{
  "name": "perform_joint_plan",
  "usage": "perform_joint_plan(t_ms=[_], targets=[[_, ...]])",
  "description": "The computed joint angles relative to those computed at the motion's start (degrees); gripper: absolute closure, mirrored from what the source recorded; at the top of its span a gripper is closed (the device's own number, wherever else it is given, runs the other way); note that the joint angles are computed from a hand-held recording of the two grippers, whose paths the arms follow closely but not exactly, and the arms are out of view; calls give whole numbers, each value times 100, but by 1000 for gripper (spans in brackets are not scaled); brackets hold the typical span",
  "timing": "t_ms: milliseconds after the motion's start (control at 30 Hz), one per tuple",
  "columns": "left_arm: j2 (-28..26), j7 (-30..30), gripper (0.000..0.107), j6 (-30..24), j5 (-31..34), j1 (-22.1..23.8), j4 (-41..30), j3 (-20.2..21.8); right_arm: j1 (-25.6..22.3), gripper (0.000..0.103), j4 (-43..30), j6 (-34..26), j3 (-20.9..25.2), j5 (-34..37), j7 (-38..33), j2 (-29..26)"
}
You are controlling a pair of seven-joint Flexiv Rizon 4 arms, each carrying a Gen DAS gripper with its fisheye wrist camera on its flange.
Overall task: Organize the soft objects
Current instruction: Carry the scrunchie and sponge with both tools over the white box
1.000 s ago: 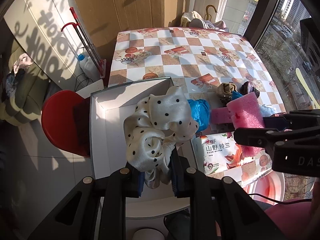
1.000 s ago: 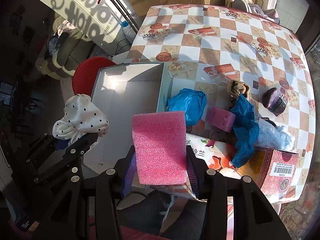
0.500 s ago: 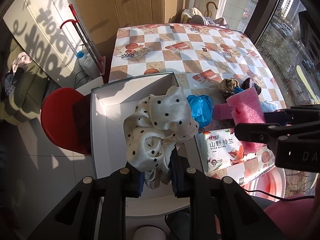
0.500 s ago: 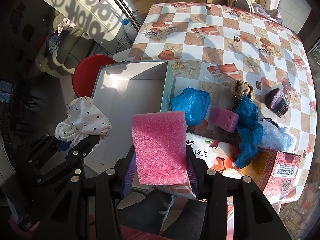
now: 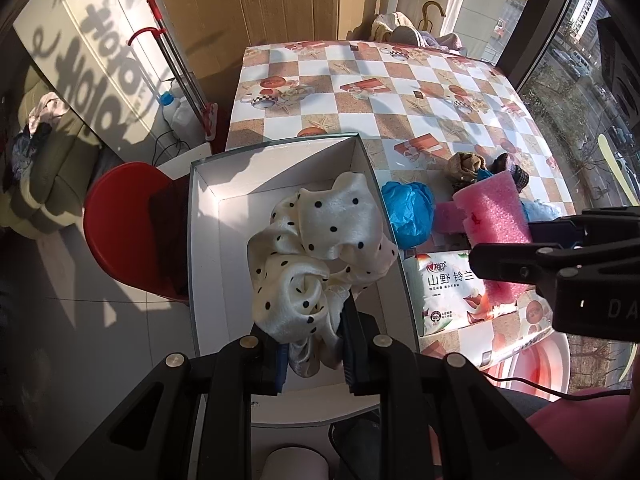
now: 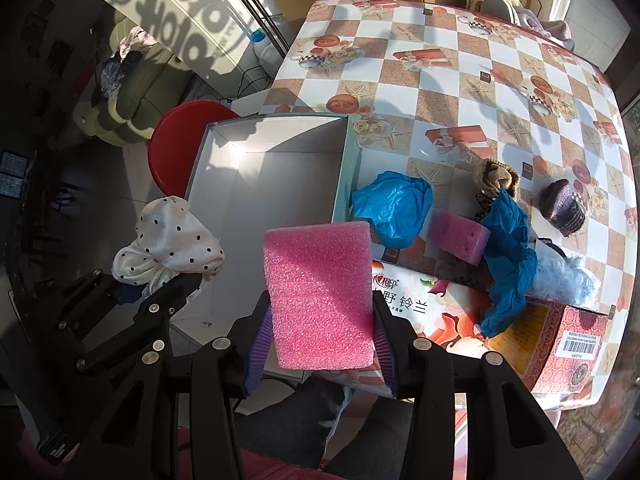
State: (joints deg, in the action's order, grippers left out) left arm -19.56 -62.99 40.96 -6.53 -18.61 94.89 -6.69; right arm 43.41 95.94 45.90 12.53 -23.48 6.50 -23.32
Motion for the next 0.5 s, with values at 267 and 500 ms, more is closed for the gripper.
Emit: perform_joint_plan(t_ms=[267, 500], targets=[[45, -49, 83, -44, 35, 41, 47, 41, 21, 56, -180, -22, 6, 56, -196, -129], [88, -123, 83, -107, 53, 91, 104, 74, 52, 56, -333, -26, 0, 136, -367, -240]])
